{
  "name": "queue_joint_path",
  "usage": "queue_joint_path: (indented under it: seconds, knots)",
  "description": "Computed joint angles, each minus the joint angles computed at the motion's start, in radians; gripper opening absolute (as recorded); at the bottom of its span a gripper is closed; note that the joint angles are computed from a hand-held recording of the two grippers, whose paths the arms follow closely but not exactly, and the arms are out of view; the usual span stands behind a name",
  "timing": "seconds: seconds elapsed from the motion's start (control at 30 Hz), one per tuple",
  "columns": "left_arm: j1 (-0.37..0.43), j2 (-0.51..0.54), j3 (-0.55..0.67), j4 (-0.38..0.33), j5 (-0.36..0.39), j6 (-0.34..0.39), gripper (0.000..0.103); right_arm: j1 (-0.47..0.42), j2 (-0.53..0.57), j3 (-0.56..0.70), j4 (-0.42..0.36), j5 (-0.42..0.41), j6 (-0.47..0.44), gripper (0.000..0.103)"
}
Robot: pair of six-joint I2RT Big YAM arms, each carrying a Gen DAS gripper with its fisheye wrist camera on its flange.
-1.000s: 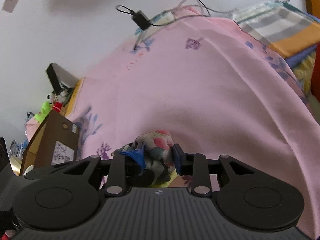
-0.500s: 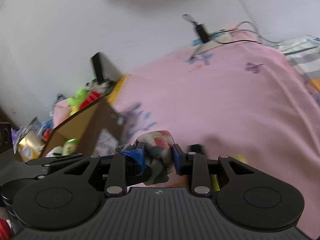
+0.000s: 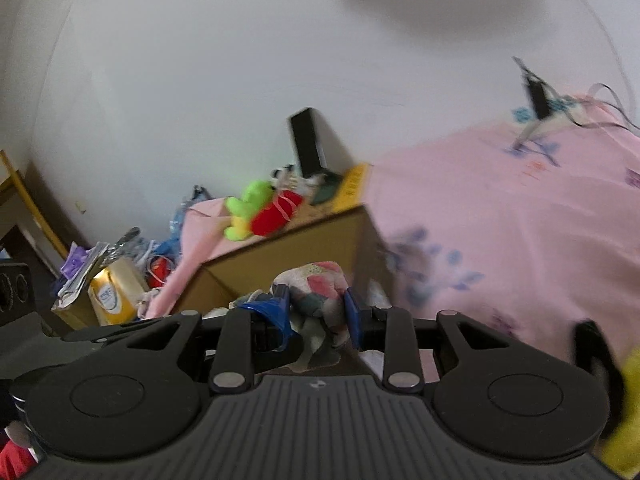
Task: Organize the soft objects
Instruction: 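Carry the teal-grey sock into the cardboard box and release it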
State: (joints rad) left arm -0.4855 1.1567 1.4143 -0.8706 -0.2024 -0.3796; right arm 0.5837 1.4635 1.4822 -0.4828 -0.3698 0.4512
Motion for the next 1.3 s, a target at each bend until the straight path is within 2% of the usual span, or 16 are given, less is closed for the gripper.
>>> queue_joint_path:
  seconds: [0.23, 0.37, 0.53, 0.7, 0.8, 0.9, 1.1, 1.3]
  knots:
    - [0.181, -0.046, -0.037, -0.005, 0.102, 0.073, 0.043, 0.098, 0.149, 0.167, -0.010, 0.069, 0.007, 0.012]
    - [0.278, -0.027, -0.042, -0.013, 0.171, 0.098, 0.043, 0.133, 0.230, 0.262, -0.059, 0.106, 0.023, 0.012]
    - [0.353, 0.002, -0.051, -0.017, 0.221, 0.113, 0.045, 0.165, 0.310, 0.358, -0.122, 0.157, 0.018, 0.012]
    - [0.387, 0.030, -0.057, -0.039, 0.233, 0.108, 0.046, 0.189, 0.367, 0.433, -0.191, 0.231, 0.001, 0.013]
    - [0.401, 0.032, -0.066, -0.048, 0.251, 0.104, 0.046, 0.192, 0.374, 0.441, -0.201, 0.251, 0.012, 0.014]
    - [0.396, 0.025, -0.073, -0.056, 0.241, 0.107, 0.046, 0.191, 0.368, 0.434, -0.206, 0.259, 0.029, 0.014]
    - [0.381, 0.010, -0.064, -0.080, 0.212, 0.088, 0.049, 0.183, 0.305, 0.352, -0.137, 0.266, 0.074, 0.014]
    - [0.338, 0.017, -0.015, -0.159, 0.132, 0.087, 0.049, 0.177, 0.253, 0.295, -0.118, 0.253, 0.087, 0.014]
